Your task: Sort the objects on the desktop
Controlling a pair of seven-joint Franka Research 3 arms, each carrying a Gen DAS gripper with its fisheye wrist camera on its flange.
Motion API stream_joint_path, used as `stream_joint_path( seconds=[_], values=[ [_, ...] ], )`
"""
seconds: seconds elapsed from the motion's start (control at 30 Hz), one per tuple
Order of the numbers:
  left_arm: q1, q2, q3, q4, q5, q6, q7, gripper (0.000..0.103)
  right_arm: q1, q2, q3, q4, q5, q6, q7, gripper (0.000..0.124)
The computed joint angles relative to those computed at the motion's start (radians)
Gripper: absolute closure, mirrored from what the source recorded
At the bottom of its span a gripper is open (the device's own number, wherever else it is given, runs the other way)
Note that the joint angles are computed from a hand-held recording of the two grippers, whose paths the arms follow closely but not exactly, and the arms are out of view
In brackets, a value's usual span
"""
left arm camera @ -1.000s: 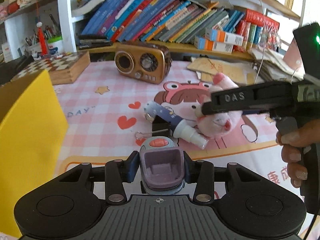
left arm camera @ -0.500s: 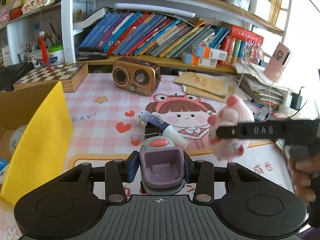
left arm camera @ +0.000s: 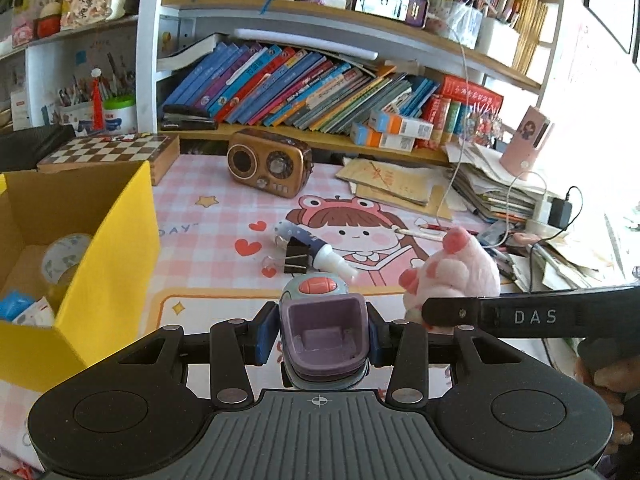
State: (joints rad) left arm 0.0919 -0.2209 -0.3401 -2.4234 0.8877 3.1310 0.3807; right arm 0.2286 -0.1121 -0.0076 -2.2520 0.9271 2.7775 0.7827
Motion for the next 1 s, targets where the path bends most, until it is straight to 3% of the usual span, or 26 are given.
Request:
stream_joint_path(
  seconds=[0.33, 0.6, 0.73, 1.0],
  values=[
    [-0.229, -0.154, 0.247, -0.201, -0.248, 0.073, 0.268, 0.061, 0.057, -0.144, 0.038, -0.155, -0.098, 0.095, 0.165, 0.058],
    [-0.382, -0.325, 0.424, -0.343, -0.355, 0.030, 0.451, 0.061, 0.137, -0.257, 0.053, -0.267, -0.191, 0.122, 0.340, 0.058],
    [-0.417, -0.427, 0.484, -0.413, -0.406, -0.016, 0.530, 0.061, 0.163, -0.295, 0.077, -0.307, -0.240, 0.119, 0.429, 0.058],
    [-0.404, -0.616, 0.531, -0.529, -0.499, -0.093, 0.650, 0.061, 0.235, -0.341, 0.110, -0.360, -0.317, 0.134, 0.553, 0.058]
  ],
)
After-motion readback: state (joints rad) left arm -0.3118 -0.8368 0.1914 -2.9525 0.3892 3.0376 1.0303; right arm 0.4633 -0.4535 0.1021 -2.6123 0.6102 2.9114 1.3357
